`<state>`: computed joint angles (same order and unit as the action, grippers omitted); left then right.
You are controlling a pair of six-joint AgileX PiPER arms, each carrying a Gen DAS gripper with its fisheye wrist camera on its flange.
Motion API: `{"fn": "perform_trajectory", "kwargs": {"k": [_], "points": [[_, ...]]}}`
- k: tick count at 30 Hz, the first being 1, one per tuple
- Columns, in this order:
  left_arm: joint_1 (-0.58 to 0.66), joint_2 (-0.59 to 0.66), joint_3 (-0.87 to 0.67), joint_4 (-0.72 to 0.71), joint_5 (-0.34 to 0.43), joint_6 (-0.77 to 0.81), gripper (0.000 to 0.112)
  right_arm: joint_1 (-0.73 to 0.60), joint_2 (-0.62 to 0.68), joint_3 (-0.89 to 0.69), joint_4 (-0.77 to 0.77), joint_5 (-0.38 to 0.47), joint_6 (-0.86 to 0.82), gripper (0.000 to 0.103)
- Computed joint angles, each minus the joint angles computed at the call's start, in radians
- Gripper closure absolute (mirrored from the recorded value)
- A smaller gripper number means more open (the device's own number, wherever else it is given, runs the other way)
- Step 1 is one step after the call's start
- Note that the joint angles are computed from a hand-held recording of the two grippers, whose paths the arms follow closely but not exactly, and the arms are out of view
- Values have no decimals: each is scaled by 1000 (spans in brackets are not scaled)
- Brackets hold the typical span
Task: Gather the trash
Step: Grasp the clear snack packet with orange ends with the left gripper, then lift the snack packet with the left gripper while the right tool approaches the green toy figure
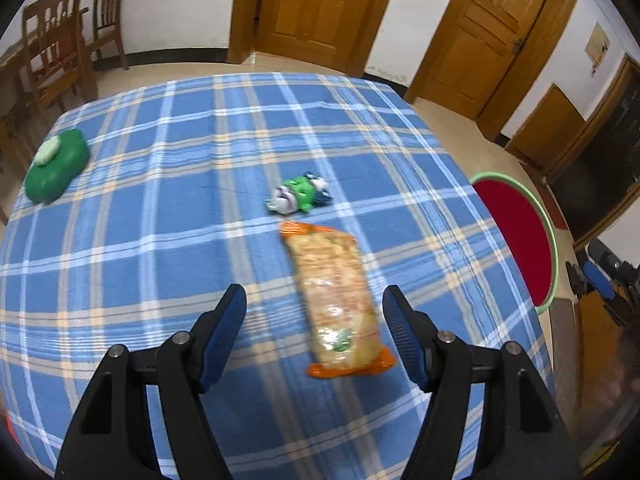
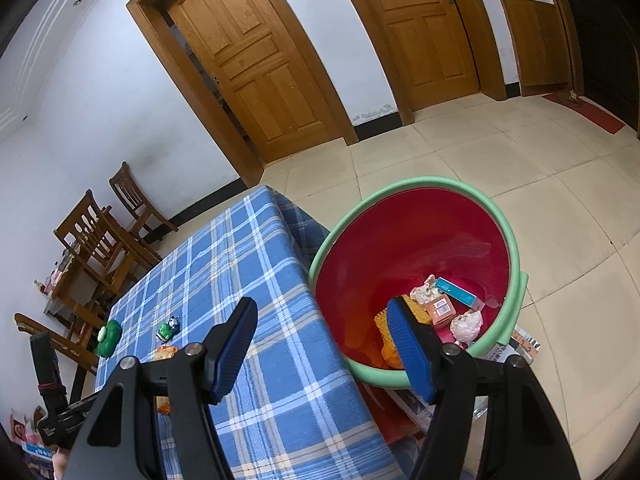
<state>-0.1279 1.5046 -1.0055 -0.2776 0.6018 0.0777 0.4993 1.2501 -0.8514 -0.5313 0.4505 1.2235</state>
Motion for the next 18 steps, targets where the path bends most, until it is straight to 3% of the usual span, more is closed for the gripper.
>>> {"fn": "perform_trajectory", "kwargs": {"k": [7,14,18], "points": [[-58,52,-15,54,-24,-58,43,2,0,-1,12,2,-14,33],[-72,69,-11,91,-48,-88,70,25,14,-13,7,11,-6,33],[-68,62,2,77,-62,-78,71,40,29,-30,8,16,-10,33]]}}
